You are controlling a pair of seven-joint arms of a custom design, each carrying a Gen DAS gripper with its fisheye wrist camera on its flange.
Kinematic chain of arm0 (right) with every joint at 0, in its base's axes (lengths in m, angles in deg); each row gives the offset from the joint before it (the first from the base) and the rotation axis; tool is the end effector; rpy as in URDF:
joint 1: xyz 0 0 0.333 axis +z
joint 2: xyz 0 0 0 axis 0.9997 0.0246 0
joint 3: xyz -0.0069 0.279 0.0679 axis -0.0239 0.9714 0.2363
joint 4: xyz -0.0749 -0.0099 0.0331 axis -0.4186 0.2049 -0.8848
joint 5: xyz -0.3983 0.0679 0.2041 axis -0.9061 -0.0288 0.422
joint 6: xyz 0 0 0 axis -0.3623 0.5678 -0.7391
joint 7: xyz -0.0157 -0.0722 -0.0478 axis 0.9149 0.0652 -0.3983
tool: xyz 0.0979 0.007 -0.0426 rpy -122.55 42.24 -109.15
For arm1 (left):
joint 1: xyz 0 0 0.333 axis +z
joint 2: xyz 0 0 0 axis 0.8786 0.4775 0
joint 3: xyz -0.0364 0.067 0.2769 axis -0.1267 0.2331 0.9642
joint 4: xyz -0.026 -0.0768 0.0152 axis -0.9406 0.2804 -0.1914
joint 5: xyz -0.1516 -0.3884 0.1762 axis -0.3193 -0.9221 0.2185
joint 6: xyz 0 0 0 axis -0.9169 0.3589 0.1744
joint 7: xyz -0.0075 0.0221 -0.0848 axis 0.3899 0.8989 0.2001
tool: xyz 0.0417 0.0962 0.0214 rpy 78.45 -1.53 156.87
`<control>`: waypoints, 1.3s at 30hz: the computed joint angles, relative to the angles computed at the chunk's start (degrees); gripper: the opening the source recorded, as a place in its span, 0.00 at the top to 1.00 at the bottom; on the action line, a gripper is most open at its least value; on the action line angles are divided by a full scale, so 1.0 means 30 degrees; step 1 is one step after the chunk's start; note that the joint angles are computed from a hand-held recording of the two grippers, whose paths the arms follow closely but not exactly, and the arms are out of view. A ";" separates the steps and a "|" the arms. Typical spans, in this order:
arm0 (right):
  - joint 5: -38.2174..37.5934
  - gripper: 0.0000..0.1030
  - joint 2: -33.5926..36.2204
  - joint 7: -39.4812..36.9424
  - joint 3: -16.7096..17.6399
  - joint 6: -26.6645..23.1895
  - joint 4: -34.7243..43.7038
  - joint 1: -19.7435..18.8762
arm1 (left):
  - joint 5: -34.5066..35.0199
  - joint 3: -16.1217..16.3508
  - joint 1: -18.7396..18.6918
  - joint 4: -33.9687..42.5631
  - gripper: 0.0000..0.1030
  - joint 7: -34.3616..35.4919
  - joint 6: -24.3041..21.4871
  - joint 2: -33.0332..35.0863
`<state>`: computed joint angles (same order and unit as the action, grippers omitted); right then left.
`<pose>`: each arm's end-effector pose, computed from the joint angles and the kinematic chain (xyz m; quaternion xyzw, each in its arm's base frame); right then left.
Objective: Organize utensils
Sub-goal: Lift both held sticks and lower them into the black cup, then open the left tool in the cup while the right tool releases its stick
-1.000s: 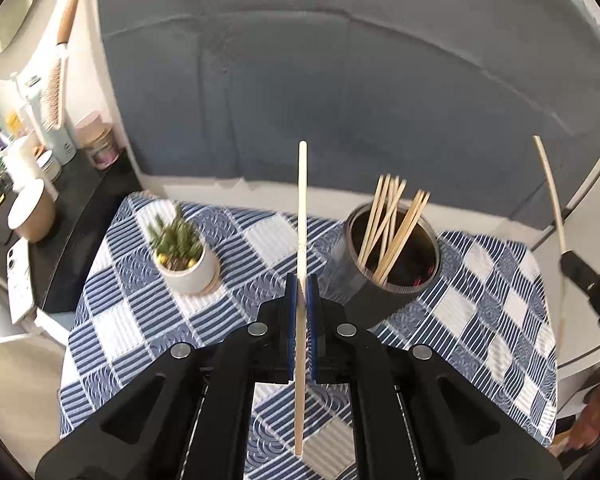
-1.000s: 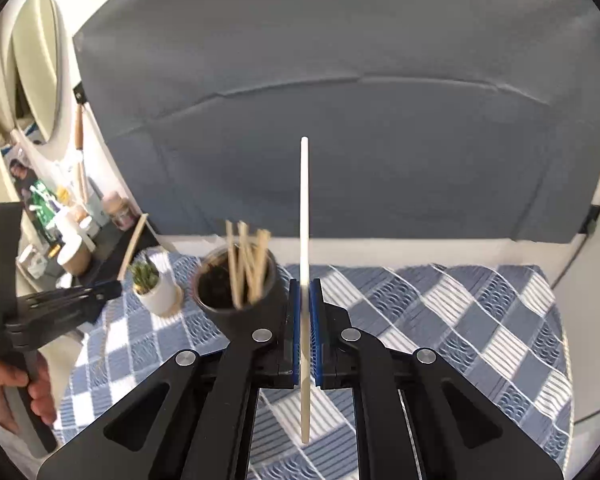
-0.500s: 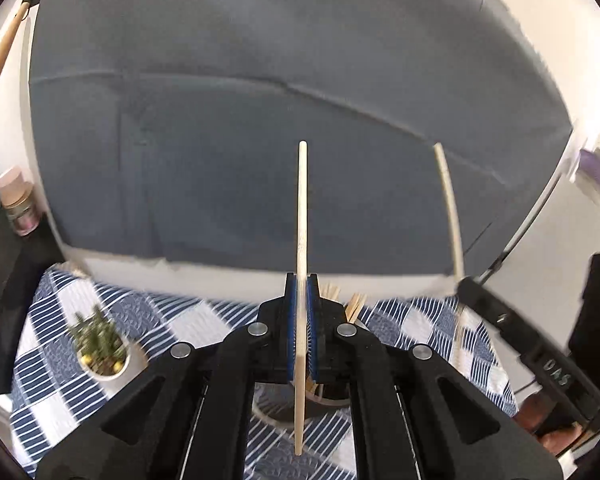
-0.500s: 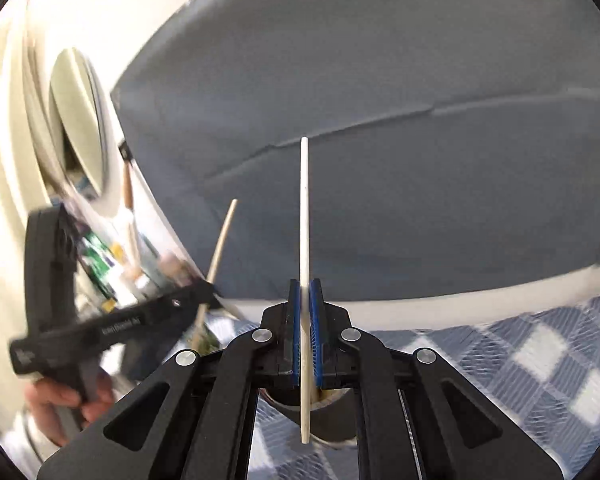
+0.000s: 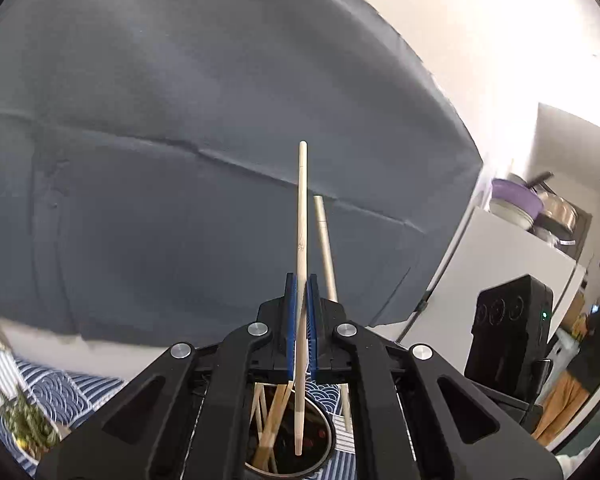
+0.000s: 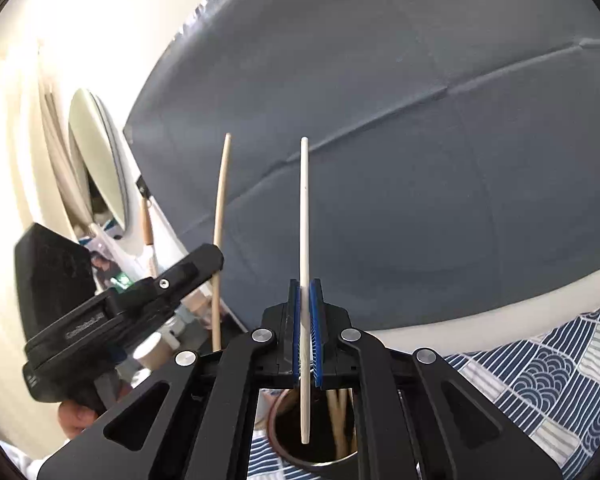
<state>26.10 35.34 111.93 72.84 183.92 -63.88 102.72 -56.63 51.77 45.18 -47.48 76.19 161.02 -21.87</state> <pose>0.4195 0.1675 0.6009 -0.4985 0.6260 -0.2088 0.5621 0.4722 -0.0922 0.6076 -0.3628 0.6855 -0.6281 0.0625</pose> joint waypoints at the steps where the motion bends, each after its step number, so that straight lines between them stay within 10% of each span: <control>1: -0.0086 0.95 0.0215 -0.0055 0.0116 0.0117 0.0051 -0.0153 | -0.0080 0.0064 -0.0103 0.0181 0.95 0.0137 -0.0183 0.0344; 8: -0.0068 0.95 0.1699 -0.0844 -0.0608 0.1708 0.0054 0.0567 | -0.1170 -0.0274 -0.0189 0.0012 0.95 0.2332 0.0360 0.1467; 19: -0.0565 0.95 0.1378 -0.0214 0.2305 0.0922 -0.0713 -0.2087 | -0.1265 -0.1041 0.0476 -0.0866 0.95 0.2572 0.0589 0.1731; 39: -0.3071 0.91 -0.2692 0.1523 0.2645 -0.3725 -0.2289 -0.1549 | 0.1766 -0.0705 -0.0019 -0.3344 0.95 0.0002 0.1953 -0.1664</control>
<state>16.89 27.26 116.50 80.77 172.74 -70.75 98.07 -51.33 49.65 45.12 -57.51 76.19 166.88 -26.87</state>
